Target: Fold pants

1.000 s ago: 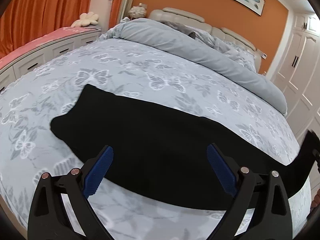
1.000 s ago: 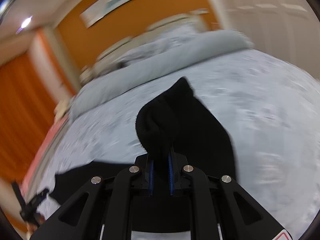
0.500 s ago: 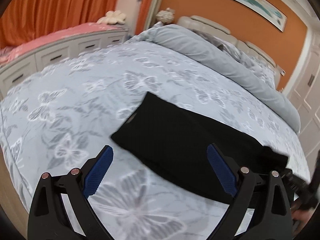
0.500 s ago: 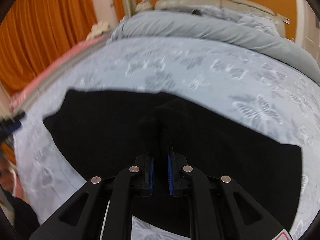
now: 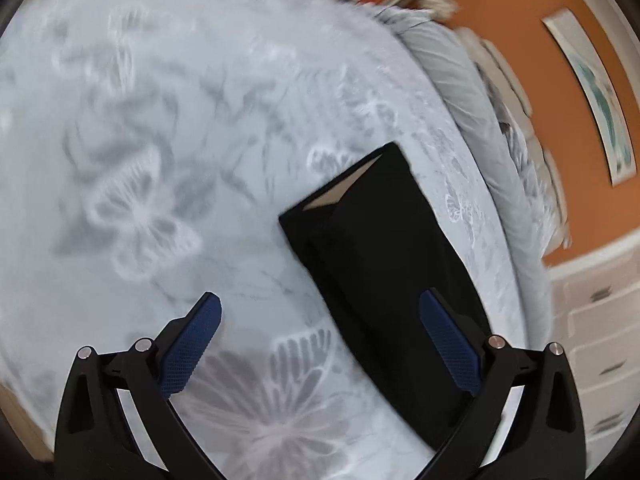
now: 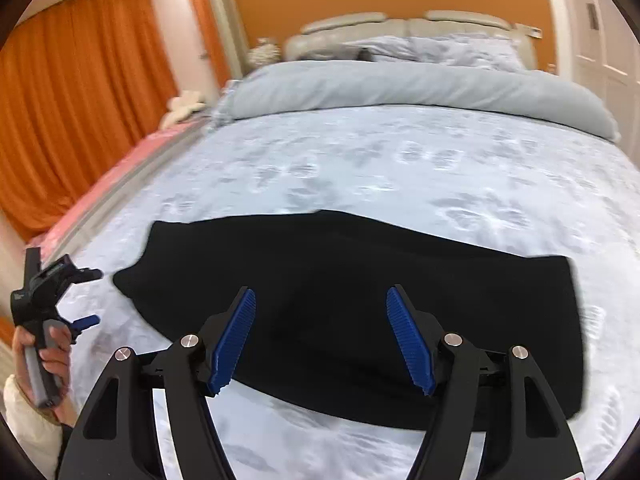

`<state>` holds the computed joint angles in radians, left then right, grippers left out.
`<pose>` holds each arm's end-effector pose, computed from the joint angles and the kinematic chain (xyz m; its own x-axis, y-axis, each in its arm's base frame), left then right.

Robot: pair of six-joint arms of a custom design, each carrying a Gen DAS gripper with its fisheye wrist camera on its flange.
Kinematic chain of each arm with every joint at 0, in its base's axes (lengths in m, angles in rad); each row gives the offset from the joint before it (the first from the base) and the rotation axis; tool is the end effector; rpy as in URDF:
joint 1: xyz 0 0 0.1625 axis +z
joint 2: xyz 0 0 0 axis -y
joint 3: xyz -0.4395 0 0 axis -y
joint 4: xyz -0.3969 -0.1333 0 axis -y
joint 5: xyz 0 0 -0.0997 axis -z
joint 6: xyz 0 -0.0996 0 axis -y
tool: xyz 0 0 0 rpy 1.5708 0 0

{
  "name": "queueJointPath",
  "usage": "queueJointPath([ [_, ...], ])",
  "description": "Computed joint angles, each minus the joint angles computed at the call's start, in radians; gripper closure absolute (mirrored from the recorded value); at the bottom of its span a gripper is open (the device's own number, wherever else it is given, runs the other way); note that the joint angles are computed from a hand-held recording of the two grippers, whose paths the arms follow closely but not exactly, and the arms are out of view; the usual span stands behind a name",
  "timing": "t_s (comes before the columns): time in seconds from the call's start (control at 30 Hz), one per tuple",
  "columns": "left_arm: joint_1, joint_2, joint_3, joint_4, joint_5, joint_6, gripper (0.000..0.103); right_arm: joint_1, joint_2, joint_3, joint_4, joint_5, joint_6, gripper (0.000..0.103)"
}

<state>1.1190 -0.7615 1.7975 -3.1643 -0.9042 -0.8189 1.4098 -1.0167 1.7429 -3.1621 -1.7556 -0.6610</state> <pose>-0.1069 -0.6666 0.1106 -0.8511 -0.5243 0.0281 -0.3677 0.5571 -0.7446 0.0066 -0.6770 0.2851 -0.8120 -0.1596 0.5614 -0.4998 0.6868 -0.5277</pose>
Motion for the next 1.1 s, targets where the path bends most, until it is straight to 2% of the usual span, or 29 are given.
queueJointPath([
  [0.13,0.02,0.047,-0.067,0.038,-0.046,-0.027,0.006,-0.011,0.002,-0.028,-0.058,-0.128,0.029,0.037],
  [0.23,0.015,0.076,-0.115,0.102,-0.014,-0.021,0.007,-0.057,-0.035,-0.053,-0.008,-0.151,0.134,0.036],
  [0.27,0.006,0.087,-0.135,0.135,0.016,-0.01,0.012,-0.071,-0.046,-0.06,0.01,-0.152,0.158,0.036],
  [0.33,0.0,0.098,-0.153,0.156,0.039,0.009,0.043,-0.094,-0.059,-0.08,0.035,-0.151,0.191,0.036],
  [0.37,0.005,0.103,-0.159,0.144,0.012,0.023,0.07,-0.111,-0.073,-0.084,0.043,-0.145,0.202,0.036],
  [0.4,0.012,0.107,-0.164,0.152,-0.012,0.0,0.073,-0.121,-0.086,-0.077,0.044,-0.143,0.208,0.036],
  [0.5,-0.014,0.116,-0.16,0.118,0.049,-0.013,0.086,-0.16,-0.123,-0.081,0.082,-0.121,0.23,0.036],
  [0.6,-0.084,0.145,-0.183,0.056,0.14,0.092,0.09,-0.198,-0.15,-0.091,0.106,-0.115,0.255,0.035],
  [0.7,-0.166,0.202,-0.24,-0.022,0.163,0.256,0.091,-0.228,-0.172,-0.106,0.144,-0.096,0.295,0.035],
  [0.87,-0.288,0.343,-0.396,-0.001,0.114,0.465,0.091,-0.259,-0.2,-0.12,0.187,-0.057,0.323,0.035],
  [0.93,-0.333,0.424,-0.474,0.061,0.063,0.539,0.091,-0.26,-0.2,-0.121,0.186,-0.062,0.317,0.035],
  [1.03,-0.363,0.519,-0.552,0.187,0.002,0.59,0.09,-0.265,-0.199,-0.127,0.207,-0.063,0.311,0.035],
  [1.1,-0.366,0.561,-0.577,0.266,-0.023,0.603,0.083,-0.262,-0.192,-0.136,0.227,-0.068,0.311,0.035],
])
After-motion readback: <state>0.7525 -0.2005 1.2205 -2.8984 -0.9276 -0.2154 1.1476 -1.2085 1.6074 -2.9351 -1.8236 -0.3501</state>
